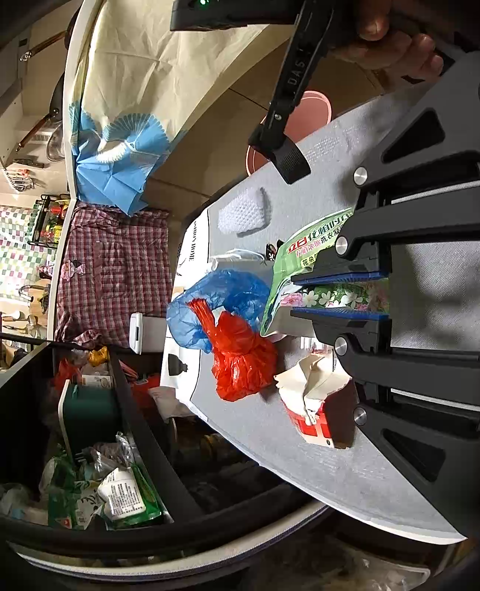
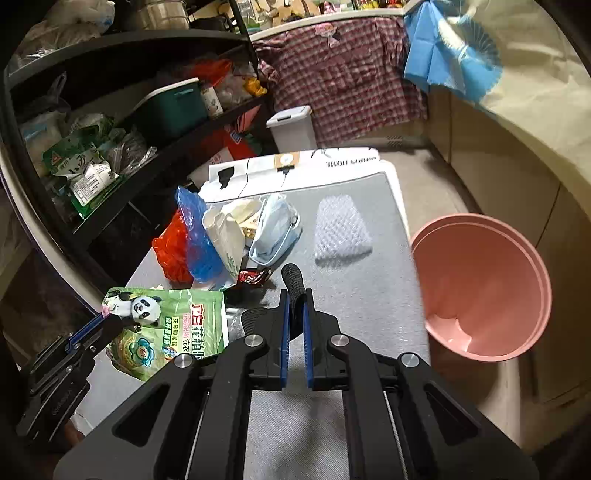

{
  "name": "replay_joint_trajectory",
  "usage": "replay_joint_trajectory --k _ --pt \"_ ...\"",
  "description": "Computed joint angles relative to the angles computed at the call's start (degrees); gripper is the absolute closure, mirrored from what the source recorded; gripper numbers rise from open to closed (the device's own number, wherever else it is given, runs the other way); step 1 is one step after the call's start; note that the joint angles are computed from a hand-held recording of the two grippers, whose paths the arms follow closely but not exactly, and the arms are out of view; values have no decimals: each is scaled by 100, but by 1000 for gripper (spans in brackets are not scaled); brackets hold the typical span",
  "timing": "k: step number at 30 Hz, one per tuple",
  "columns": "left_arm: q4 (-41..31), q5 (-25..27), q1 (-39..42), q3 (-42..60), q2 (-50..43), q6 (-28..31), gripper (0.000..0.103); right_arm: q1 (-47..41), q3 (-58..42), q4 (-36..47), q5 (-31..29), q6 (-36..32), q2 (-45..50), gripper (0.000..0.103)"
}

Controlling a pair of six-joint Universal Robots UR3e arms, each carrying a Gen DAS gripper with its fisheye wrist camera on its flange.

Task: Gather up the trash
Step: 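Carry the green snack bag with the right gripper over the pink bin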

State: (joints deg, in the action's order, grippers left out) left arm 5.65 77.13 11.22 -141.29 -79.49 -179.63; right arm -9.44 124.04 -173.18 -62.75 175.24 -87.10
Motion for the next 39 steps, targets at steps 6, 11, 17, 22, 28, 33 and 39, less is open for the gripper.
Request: replay_joint_trajectory --k 6,11,17,22,28,33,39 --pt "-53 238 -302 34 166 -43 91 -347 396 222 85 -255 -767 96" --pt "-192 470 -624 194 248 -129 91 -859 646 677 346 -546 -1466 96" --pt "-398 779 -1044 555 154 -298 91 -1638 772 1262 665 -946 -2156 96" --pt "-475 1015 -1395 945 -123 -441 91 -2366 703 1485 903 -1082 -2326 96" --pt "-546 1228 -1780 1579 -696 -540 91 -2887 516 1381 962 -1071 -2054 96" --pt "-599 1371 -2099 2260 -1325 -561 91 -2982 241 1020 806 -953 -1579 96" --pt "-731 1447 -2423 3212 -2167 -612 91 -2908 -276 651 522 -734 -816 96"
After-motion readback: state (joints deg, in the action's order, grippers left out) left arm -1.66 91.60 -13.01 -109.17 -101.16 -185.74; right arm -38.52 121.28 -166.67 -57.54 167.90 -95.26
